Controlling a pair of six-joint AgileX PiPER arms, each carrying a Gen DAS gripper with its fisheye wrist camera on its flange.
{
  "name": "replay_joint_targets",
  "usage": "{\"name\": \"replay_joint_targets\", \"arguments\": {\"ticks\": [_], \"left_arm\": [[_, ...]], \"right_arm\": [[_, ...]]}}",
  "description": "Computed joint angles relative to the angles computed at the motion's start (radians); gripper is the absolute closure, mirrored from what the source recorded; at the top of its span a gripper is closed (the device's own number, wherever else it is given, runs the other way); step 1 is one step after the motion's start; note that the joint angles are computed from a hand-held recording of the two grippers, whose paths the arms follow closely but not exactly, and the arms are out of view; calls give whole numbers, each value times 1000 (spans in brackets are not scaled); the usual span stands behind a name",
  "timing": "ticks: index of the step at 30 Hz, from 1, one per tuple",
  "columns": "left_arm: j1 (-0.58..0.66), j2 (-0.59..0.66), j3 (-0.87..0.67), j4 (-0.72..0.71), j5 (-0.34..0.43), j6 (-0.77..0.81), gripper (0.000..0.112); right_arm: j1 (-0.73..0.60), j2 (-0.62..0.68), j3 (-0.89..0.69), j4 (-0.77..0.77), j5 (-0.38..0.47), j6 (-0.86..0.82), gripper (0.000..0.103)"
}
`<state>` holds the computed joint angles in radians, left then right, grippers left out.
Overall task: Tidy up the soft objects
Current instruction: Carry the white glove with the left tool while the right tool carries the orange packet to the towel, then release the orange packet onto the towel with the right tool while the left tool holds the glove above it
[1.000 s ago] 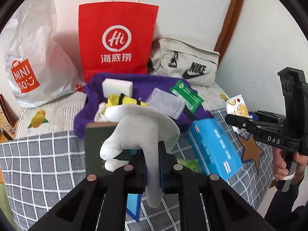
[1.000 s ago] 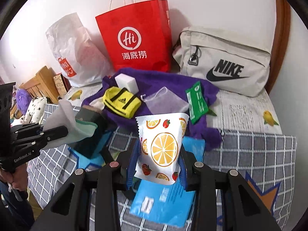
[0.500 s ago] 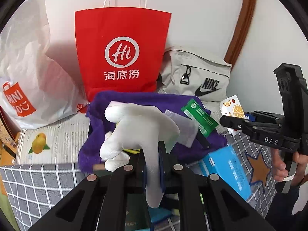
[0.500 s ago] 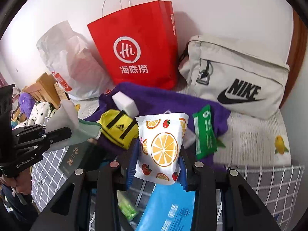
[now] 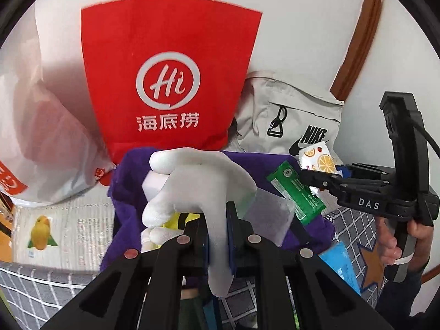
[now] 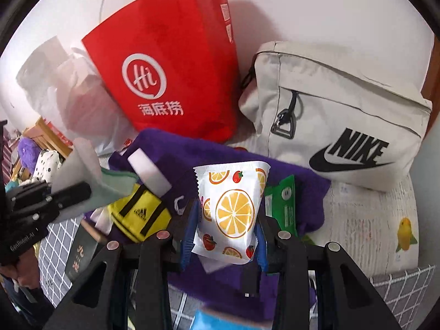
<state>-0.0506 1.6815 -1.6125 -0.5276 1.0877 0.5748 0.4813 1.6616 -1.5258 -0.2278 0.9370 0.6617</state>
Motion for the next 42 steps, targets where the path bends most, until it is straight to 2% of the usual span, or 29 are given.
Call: {"name": "replay_joint_targets", "arguments": {"ticks": [6,9,13,25,28,32,37,42], "left_arm": [[11,37,23,-41,-19,36,102],[10,62,7,-39,-10,38,102],[18,88,-6,-32,-8,30,102],[34,95,-1,-14,-11,12,102],[25,90,6,-10,-14,13,102],[13,78,13,-8,-18,17,102],[13,72,16,-11,-15,22,102],[12,69,18,-9,-17,18,102]], "right_arm": [[-33,68,13,72,-50,-55,66],[-46,125,-17,135,-19,-130,66],[-59,160,-30,248,-23,-242,66],[-4,248,-105,269,24,-264,63],[0,259,-118,282,34,-275,59],[9,254,-117,262,47,-265,44],[27,278,-166,208,94,-258,43],[28,287,-179,202,104,-264,39]]}}
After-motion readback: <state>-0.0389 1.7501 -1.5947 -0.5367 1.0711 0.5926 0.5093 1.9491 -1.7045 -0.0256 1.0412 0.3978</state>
